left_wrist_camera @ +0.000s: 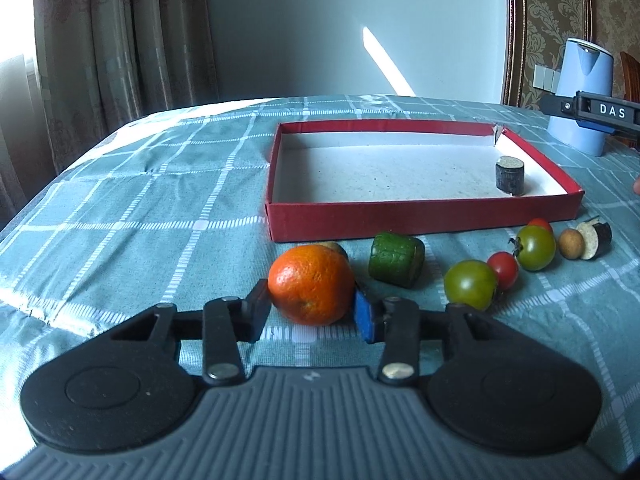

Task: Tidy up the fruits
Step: 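Grasp the orange with the left tool and release it inside the tray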

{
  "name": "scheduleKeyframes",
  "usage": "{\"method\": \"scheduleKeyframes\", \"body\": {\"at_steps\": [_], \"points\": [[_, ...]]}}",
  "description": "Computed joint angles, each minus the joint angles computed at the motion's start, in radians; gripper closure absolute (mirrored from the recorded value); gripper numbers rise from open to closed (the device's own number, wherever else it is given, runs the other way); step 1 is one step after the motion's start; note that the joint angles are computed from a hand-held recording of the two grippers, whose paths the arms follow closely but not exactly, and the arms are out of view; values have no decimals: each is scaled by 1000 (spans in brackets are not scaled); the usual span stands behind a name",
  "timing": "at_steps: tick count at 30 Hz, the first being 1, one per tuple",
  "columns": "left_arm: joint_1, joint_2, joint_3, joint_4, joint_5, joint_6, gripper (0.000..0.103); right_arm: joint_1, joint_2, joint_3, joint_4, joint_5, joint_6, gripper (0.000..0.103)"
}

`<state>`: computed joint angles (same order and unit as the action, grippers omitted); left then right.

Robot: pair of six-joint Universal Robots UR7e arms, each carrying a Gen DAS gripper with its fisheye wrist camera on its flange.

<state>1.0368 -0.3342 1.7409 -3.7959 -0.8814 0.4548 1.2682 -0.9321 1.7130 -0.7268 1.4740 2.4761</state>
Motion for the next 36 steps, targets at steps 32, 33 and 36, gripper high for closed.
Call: {"method": "scheduleKeyframes", "body": {"at_steps": [32, 33, 36], "points": [[-7, 177, -425, 132, 58, -17, 35, 2, 6, -7, 6, -13, -9, 30], [-11, 180, -421, 91, 62, 2, 22, 2, 6, -6, 3, -11, -9, 30], [-19, 161, -368, -9, 42, 47, 17, 0, 3, 2, -9, -8, 0, 30]]}}
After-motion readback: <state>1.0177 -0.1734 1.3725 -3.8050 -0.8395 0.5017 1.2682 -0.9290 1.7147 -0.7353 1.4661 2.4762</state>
